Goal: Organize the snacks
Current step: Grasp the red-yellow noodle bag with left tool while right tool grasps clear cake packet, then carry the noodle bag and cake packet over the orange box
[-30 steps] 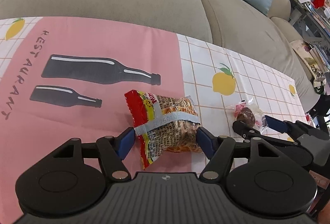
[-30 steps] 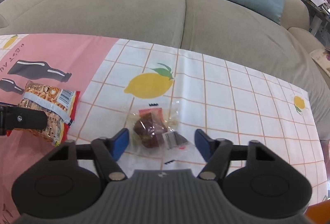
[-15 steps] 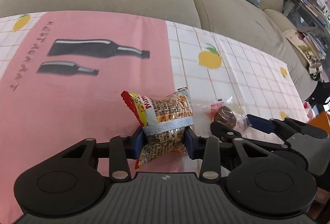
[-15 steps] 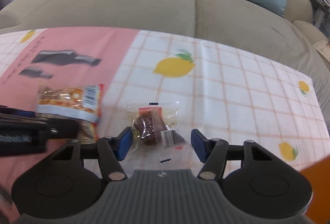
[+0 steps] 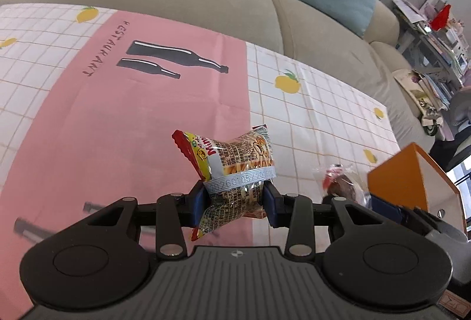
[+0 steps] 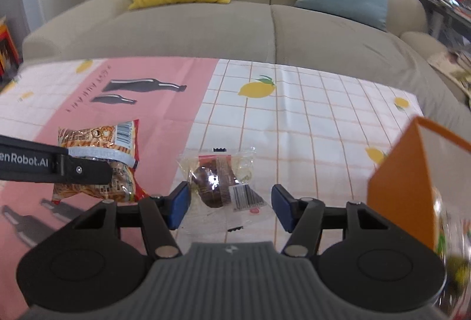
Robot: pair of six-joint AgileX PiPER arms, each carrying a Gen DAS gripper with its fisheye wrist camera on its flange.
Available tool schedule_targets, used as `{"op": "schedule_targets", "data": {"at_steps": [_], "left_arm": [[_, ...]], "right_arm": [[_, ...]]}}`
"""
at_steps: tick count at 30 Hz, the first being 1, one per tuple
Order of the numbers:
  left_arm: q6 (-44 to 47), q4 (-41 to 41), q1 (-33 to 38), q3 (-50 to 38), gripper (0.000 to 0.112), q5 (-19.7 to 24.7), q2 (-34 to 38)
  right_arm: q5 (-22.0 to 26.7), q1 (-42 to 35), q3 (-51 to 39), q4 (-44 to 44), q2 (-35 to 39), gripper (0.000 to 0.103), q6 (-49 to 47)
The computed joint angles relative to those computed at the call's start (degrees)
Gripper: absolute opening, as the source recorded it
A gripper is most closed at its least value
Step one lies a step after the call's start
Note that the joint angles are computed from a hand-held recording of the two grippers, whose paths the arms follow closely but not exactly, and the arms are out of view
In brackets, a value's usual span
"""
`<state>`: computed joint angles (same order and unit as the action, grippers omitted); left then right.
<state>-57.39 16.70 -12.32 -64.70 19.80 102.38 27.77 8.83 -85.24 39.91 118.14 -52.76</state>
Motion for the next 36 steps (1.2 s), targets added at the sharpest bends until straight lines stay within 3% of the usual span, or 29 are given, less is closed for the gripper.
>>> {"op": "schedule_targets", "data": {"at_steps": [7,17,28,36], "left_arm": [[-10.3,8.4,-5.6,5.3,0.045,2.6,-6.8],[-15.9,12.4,-12.9,6.5,0.044,7.8,-12.3],[-16.3,15.6,-19.2,-2.1,0.044,11.0,-11.0],[-2.7,7.9,-21.7,-18.2,0.044,11.8,-1.3]], "right_arm": [[-1.3,-5.3,15.2,15.8,-12.1,0.059,-16.7],[3.8,-12.9,23.9,18.4,-23.0,0.059,-23.0],[12.3,-26.4,19.0,18.1,-25.1,0.059,-28.0],[13.9,-30.7,8.9,12.7,-20.3,0.059,-27.7]]}}
